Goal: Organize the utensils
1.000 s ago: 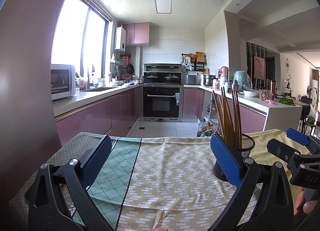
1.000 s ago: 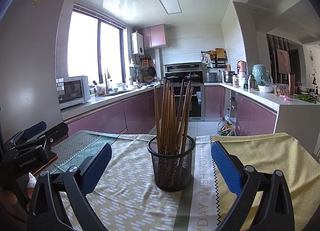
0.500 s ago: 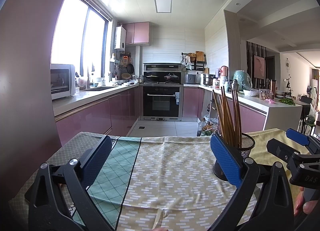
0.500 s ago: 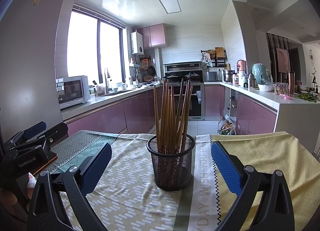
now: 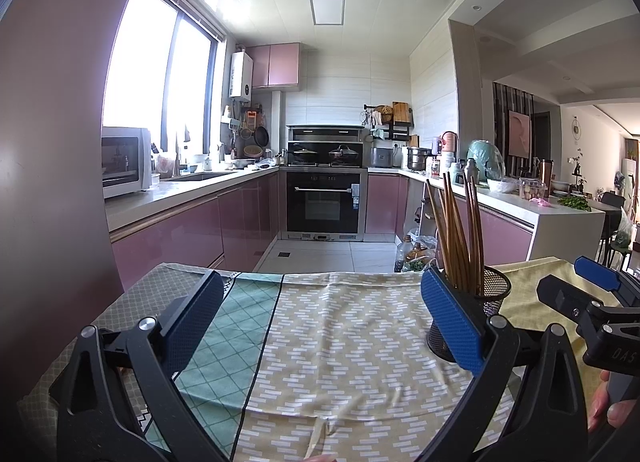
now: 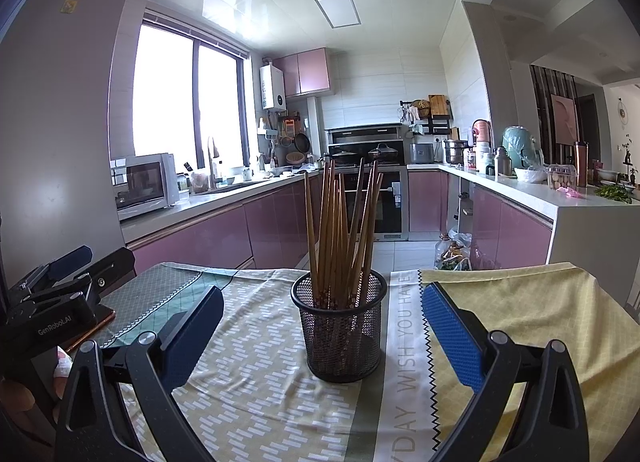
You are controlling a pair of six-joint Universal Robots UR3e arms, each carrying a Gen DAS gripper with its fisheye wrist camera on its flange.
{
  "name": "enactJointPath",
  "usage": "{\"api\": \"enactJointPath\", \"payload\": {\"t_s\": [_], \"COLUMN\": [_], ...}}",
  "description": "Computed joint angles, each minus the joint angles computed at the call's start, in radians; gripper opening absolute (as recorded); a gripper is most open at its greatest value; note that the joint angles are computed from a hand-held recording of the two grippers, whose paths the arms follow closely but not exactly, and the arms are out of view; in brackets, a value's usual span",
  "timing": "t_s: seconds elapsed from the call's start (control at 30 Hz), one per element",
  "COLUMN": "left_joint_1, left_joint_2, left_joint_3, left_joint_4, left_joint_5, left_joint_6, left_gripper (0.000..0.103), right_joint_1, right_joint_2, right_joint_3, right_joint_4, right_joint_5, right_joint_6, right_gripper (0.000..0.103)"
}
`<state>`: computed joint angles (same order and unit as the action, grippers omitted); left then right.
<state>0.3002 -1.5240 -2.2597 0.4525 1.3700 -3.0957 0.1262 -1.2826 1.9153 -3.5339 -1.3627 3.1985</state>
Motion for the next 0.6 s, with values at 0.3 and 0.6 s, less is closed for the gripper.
{"api": "enactJointPath", "payload": {"t_s": [0.3, 0.6], "left_joint_1": [-0.003, -0.001], "left_joint_2": [-0.001, 0.004], "left_joint_3": [-0.001, -0.007], "left_joint_4": [0.003, 0.0], "left_joint_5": [0.001, -0.002], "left_joint_6": [0.0, -0.002], "left_gripper": [0.097, 0.097], "right_joint_1": [0.003, 0.011], "right_joint_2": [-0.004, 0.002], "right_joint_3": [0.003, -0.006], "right_joint_4": [-0.001, 0.002], "right_joint_5": [-0.005, -0.012], "right_joint_6": [0.001, 0.006], "right_gripper": [0.096, 0.096]}}
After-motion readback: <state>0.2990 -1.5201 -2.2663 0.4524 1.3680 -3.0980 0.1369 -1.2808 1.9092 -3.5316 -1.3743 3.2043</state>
